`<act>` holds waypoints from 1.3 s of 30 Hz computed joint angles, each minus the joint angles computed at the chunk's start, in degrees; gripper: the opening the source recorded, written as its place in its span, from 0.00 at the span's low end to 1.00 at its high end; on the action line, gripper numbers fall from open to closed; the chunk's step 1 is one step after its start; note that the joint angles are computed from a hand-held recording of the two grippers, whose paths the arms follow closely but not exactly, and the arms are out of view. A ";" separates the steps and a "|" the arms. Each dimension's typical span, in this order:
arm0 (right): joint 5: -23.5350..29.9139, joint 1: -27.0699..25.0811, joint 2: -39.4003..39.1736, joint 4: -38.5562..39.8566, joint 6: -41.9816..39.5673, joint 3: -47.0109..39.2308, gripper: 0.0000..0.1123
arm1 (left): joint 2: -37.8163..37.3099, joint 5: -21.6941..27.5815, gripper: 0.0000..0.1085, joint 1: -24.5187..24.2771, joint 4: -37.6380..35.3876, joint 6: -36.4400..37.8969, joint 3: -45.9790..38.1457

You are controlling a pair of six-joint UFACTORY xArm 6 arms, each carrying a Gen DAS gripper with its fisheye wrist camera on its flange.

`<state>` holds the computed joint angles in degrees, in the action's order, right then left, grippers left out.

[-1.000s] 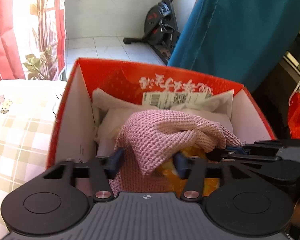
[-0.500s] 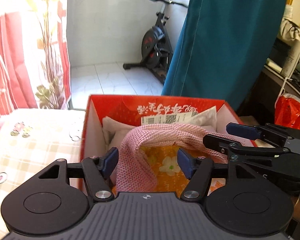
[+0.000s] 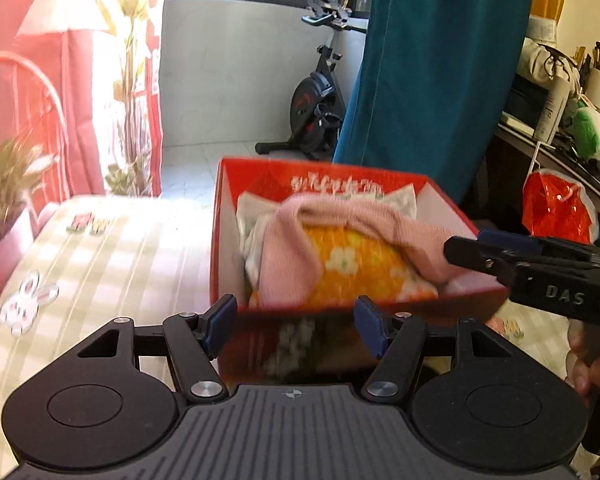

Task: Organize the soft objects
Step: 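Withdraw both grippers from the box toward the white plastic bag bundle, then grasp the white plastic bag bundle with left gripper while right grasps its other end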

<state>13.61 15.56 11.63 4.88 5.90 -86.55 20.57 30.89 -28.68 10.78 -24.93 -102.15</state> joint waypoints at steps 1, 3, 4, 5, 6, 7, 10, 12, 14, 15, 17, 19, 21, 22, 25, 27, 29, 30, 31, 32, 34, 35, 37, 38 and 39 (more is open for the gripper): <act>-0.88 0.34 -1.21 0.08 -0.06 1.89 0.48 | -1.51 -0.67 0.62 -0.10 -0.08 -0.66 2.35; -2.36 1.07 -3.79 0.88 -0.59 5.86 0.48 | -3.93 -2.11 0.62 -0.40 -0.26 -2.28 6.56; -2.60 1.41 -5.06 1.22 -0.93 7.60 0.48 | -5.21 -2.90 0.62 -0.48 -0.28 -2.96 8.78; -2.75 1.74 -6.26 1.17 -1.06 9.23 0.48 | -6.39 -3.67 0.62 -0.54 -0.52 -3.44 10.79; -3.02 2.07 -7.49 0.62 -0.77 11.04 0.48 | -7.59 -4.36 0.62 -0.69 -0.89 -3.75 12.78; -3.11 2.39 -8.76 0.03 -0.41 12.86 0.48 | -8.65 -4.87 0.62 -0.85 -1.17 -3.96 14.57; -2.80 3.22 -12.23 -0.59 0.24 17.72 0.48 | -11.94 -6.35 0.62 -1.35 -0.04 -5.92 20.22; -2.52 3.80 -14.42 -1.13 1.01 20.96 0.48 | -13.87 -6.86 0.62 -1.63 1.81 -8.00 23.42; -2.63 4.18 -16.45 -1.52 1.74 23.90 0.48 | -15.77 -7.81 0.62 -1.79 3.24 -9.88 26.71; -2.82 4.46 -17.26 -1.23 1.90 25.22 0.48 | -16.68 -8.26 0.62 -1.89 3.89 -10.86 28.33; -3.23 5.10 -18.84 -1.17 2.75 27.82 0.48 | -18.53 -9.21 0.62 -2.16 5.02 -12.57 31.63; -4.05 5.94 -20.79 -2.01 4.12 30.92 0.48 | -20.15 -9.86 0.62 -2.58 6.42 -14.17 34.40; -4.08 6.68 -22.59 -2.80 4.63 33.52 0.48 | -21.55 -10.20 0.61 -3.09 7.97 -15.47 36.62; -3.64 7.08 -23.62 -3.22 4.74 34.75 0.48 | -22.29 -10.30 0.61 -3.39 9.22 -16.54 37.68; -1.99 7.76 -26.07 -3.65 5.31 37.21 0.48 | -23.47 -10.32 0.61 -3.79 11.66 -18.81 39.15; -0.10 8.02 -27.38 -3.13 4.96 37.98 0.48 | -24.11 -9.93 0.62 -3.77 12.49 -19.98 39.69; 1.61 8.27 -28.47 -2.86 4.07 38.49 0.50 | -24.90 -9.10 0.62 -3.76 14.77 -22.35 40.27; 3.68 8.58 -28.86 -0.49 1.06 38.21 0.54 | -25.20 -8.36 0.62 -3.79 16.00 -23.68 40.34; 4.44 8.75 -29.18 0.13 -0.05 38.29 0.54 | -25.49 -7.53 0.62 -4.03 17.32 -25.19 40.31; 4.69 8.91 -29.90 -0.06 -0.24 38.86 0.54 | -25.74 -7.32 0.63 -3.94 18.49 -26.43 40.54; 6.03 8.87 -30.81 1.00 -1.44 39.30 0.55 | -25.97 -7.30 0.67 -3.63 20.09 -28.39 40.95; 6.52 8.66 -31.15 0.61 -0.89 39.50 0.55 | -25.85 -6.98 0.68 -3.49 20.36 -29.19 40.89; 8.21 8.10 -31.45 1.00 -0.43 39.63 0.56 | -25.56 -6.83 0.68 -3.05 19.03 -29.34 40.98; 8.78 7.74 -31.53 1.72 -0.84 39.77 0.56 | -25.39 -6.94 0.68 -2.82 17.95 -28.89 41.03; 9.43 7.51 -31.52 2.31 -0.87 39.89 0.56 | -25.24 -7.08 0.68 -2.63 16.83 -28.37 41.12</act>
<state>23.04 23.07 -19.89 7.19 5.04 -46.66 -4.67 23.81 -31.31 27.62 -53.30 -61.02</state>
